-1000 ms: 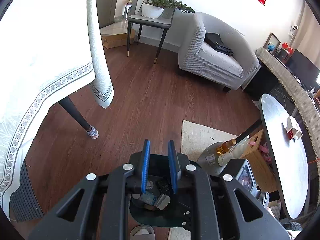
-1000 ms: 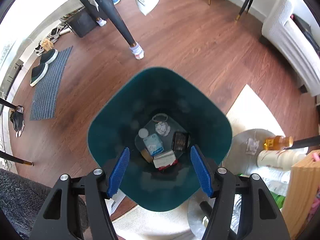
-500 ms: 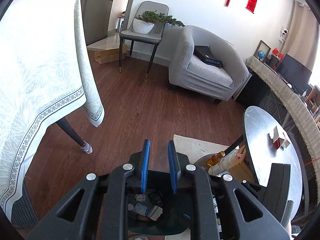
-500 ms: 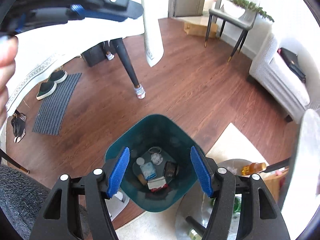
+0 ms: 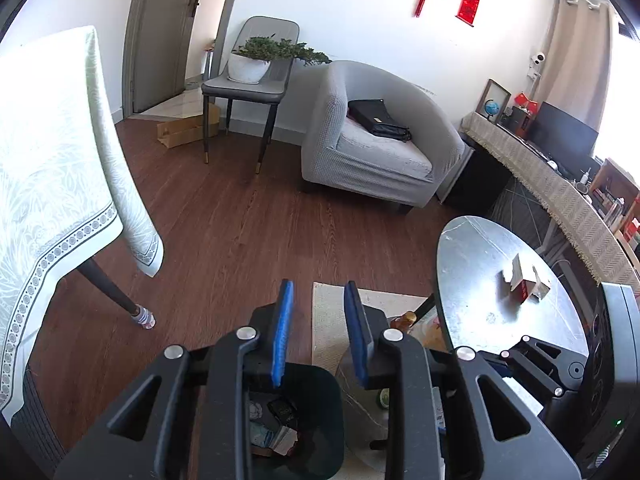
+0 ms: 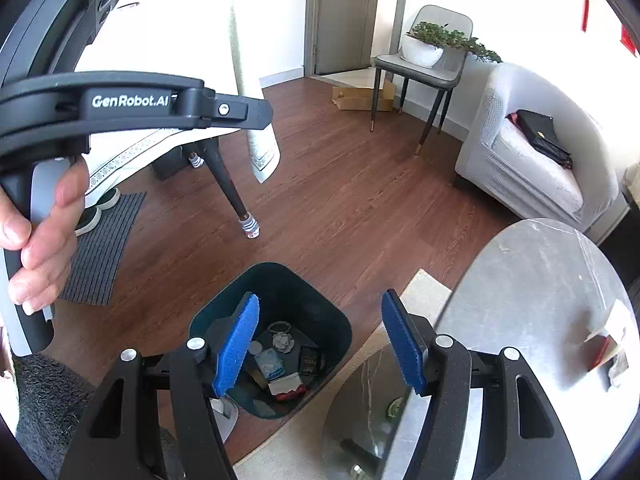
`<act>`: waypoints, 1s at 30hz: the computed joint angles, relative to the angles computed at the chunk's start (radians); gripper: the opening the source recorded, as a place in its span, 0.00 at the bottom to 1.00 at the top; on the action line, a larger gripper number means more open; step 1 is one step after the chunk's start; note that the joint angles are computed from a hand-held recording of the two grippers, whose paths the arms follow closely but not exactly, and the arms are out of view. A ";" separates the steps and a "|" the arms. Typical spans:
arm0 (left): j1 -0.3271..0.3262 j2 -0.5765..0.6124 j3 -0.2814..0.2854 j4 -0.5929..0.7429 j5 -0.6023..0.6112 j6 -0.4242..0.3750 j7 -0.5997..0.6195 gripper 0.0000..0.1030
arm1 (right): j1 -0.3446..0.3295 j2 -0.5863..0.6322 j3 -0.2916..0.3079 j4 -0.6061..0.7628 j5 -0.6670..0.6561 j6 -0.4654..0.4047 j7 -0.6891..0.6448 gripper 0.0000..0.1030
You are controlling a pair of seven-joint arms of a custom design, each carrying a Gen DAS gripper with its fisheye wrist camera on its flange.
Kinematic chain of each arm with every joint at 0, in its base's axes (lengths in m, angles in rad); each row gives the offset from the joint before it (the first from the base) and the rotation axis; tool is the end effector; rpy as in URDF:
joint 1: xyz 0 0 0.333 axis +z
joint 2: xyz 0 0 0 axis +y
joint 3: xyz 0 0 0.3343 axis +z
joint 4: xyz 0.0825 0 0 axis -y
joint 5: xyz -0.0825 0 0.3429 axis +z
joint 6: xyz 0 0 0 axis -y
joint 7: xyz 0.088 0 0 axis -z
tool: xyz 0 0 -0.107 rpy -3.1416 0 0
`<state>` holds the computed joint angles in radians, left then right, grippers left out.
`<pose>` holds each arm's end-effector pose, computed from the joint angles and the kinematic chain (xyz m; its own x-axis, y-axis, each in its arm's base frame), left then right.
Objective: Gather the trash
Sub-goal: 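Move both tools back over the table toward the paper box and crumpled paper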
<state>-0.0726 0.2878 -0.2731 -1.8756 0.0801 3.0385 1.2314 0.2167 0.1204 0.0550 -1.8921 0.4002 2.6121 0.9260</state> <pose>0.6080 -0.2036 0.5123 -0.1526 -0.9515 0.2672 -0.6791 -0.0955 -0.7278 0.5803 0.1511 0.5428 0.5844 -0.8114 0.0145 -0.6343 -0.4679 -0.6154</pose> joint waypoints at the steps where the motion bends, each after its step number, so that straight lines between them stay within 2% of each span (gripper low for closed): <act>1: 0.002 0.009 -0.013 0.010 -0.006 0.003 0.007 0.29 | -0.005 -0.005 -0.005 -0.004 0.001 0.007 0.000 0.63; 8: -0.033 0.068 -0.039 0.075 0.009 0.021 0.012 0.41 | -0.038 -0.025 -0.037 -0.030 -0.043 0.055 0.029 0.63; 16: -0.083 0.145 -0.050 0.175 0.029 0.001 -0.006 0.57 | -0.092 -0.053 -0.067 -0.071 -0.061 0.082 0.049 0.67; 18: -0.112 0.161 -0.031 0.200 0.046 -0.003 -0.025 0.57 | -0.106 -0.057 -0.075 -0.079 -0.066 0.087 0.054 0.67; 22: -0.121 0.202 -0.060 0.250 0.050 0.002 -0.023 0.63 | -0.138 -0.073 -0.091 -0.102 -0.060 0.097 0.047 0.67; 25: -0.158 0.230 -0.045 0.298 0.070 -0.025 -0.028 0.66 | -0.161 -0.079 -0.102 -0.112 -0.047 0.107 0.039 0.67; 28: -0.166 0.256 -0.070 0.338 0.071 -0.045 -0.003 0.69 | -0.184 -0.090 -0.114 -0.131 -0.034 0.120 0.026 0.67; 30: -0.189 0.271 -0.064 0.362 0.079 -0.053 0.002 0.72 | -0.199 -0.091 -0.122 -0.137 -0.021 0.122 0.017 0.67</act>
<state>-0.2614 0.5586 -0.3367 -1.5135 0.1587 2.9859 1.2331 0.0173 0.0290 -0.0668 -2.0289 0.3792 2.7338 0.9430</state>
